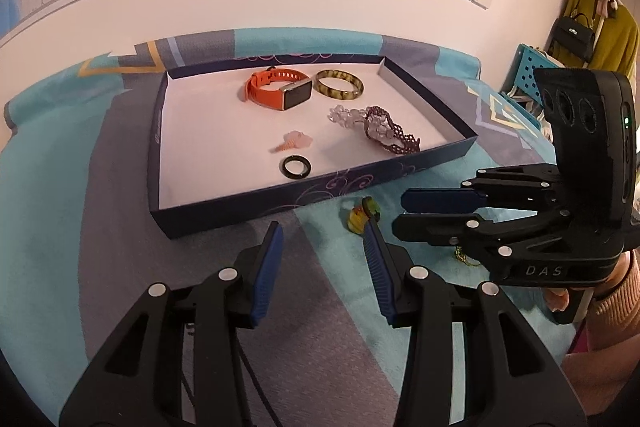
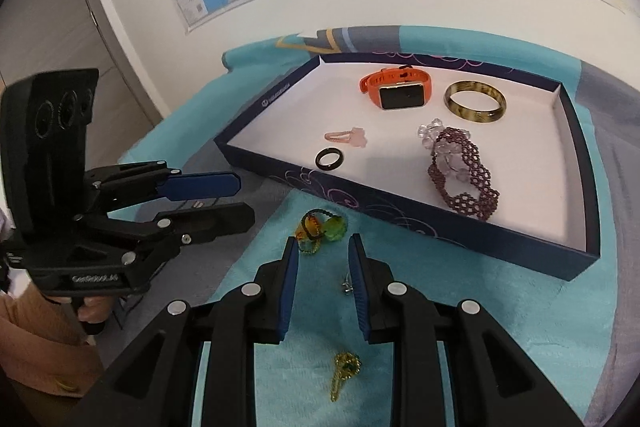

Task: Organize jewelry
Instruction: 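Withdraw both tools from the box toward the remaining jewelry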

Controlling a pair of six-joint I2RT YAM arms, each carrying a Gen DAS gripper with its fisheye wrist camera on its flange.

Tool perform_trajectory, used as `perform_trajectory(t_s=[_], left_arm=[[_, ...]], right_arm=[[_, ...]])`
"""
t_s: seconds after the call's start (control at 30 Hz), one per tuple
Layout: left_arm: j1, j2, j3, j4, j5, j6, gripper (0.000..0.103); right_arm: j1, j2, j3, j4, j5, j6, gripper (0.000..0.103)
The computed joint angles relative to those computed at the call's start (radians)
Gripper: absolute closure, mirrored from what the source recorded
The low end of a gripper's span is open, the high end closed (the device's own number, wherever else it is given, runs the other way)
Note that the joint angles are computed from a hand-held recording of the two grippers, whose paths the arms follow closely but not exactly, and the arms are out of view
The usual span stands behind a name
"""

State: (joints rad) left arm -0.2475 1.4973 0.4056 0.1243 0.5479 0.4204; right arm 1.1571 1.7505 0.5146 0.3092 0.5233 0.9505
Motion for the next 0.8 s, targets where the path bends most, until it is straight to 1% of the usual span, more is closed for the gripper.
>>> perform_trajectory(t_s=[0.07, 0.13, 0.37, 0.43, 0.57, 0.8], left_arm=[[0.000, -0.001, -0.007, 0.003, 0.000, 0.003, 0.058], [-0.001, 0.001, -0.011, -0.002, 0.005, 0.011, 0.058], [-0.024, 0.008, -0.020, 0.002, 0.000, 0.012, 0.055], [-0.033, 0.005, -0.022, -0.002, 0.004, 0.014, 0.055], [-0.074, -0.007, -0.036, 0.006, -0.014, 0.010, 0.053], [-0.106, -0.015, -0.045, 0.015, -0.036, -0.004, 0.052]], right_arm=[[0.011, -0.017, -0.014, -0.008, 0.019, 0.022, 0.079], [0.027, -0.046, -0.049, -0.012, 0.043, 0.065, 0.079], [0.113, -0.137, -0.157, -0.078, 0.114, 0.268, 0.079], [0.145, -0.147, -0.163, -0.094, 0.127, 0.292, 0.079], [0.180, -0.139, -0.146, -0.125, 0.134, 0.312, 0.078], [0.218, -0.106, -0.104, -0.131, 0.122, 0.282, 0.078]])
